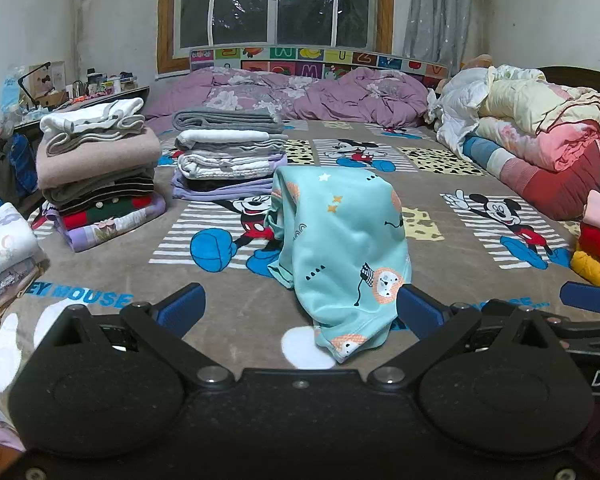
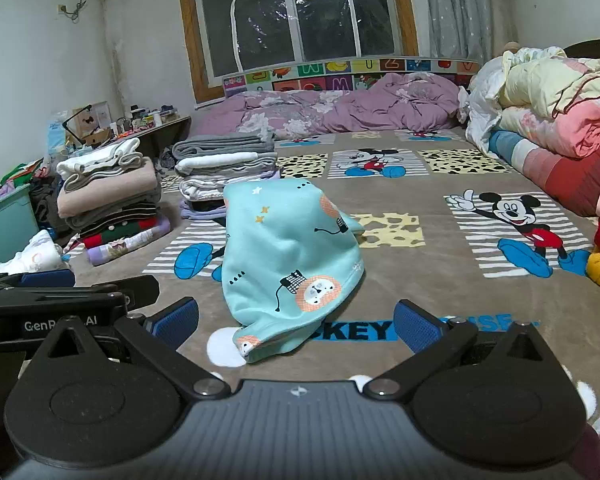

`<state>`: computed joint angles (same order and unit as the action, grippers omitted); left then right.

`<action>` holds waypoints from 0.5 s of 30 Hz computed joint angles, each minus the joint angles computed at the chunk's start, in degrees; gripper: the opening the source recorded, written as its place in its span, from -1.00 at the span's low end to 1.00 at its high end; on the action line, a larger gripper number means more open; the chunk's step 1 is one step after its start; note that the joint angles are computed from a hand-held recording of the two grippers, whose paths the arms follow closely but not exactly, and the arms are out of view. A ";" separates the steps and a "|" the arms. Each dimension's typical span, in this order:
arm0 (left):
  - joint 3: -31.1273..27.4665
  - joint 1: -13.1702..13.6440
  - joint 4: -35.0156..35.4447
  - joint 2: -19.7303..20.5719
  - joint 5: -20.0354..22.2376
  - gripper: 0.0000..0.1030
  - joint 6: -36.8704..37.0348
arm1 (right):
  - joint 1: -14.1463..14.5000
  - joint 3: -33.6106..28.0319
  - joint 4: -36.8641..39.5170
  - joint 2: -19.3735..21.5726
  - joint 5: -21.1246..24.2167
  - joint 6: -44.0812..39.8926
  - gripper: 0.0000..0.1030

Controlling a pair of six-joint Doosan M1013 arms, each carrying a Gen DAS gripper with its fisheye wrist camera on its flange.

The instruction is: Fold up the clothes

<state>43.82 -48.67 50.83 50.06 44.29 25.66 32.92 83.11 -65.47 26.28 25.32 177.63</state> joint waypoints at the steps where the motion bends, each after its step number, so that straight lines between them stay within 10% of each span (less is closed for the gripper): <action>1: 0.01 0.01 -0.01 0.00 -0.04 1.00 0.00 | 0.00 -0.03 -0.05 0.01 0.00 0.04 1.00; 15: 0.26 0.06 0.05 -0.08 -0.36 1.00 -0.20 | -0.01 -0.08 -0.38 0.05 -0.32 0.44 1.00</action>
<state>44.07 -48.60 50.88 49.98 43.92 25.46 32.91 83.03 -65.85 26.33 25.01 178.07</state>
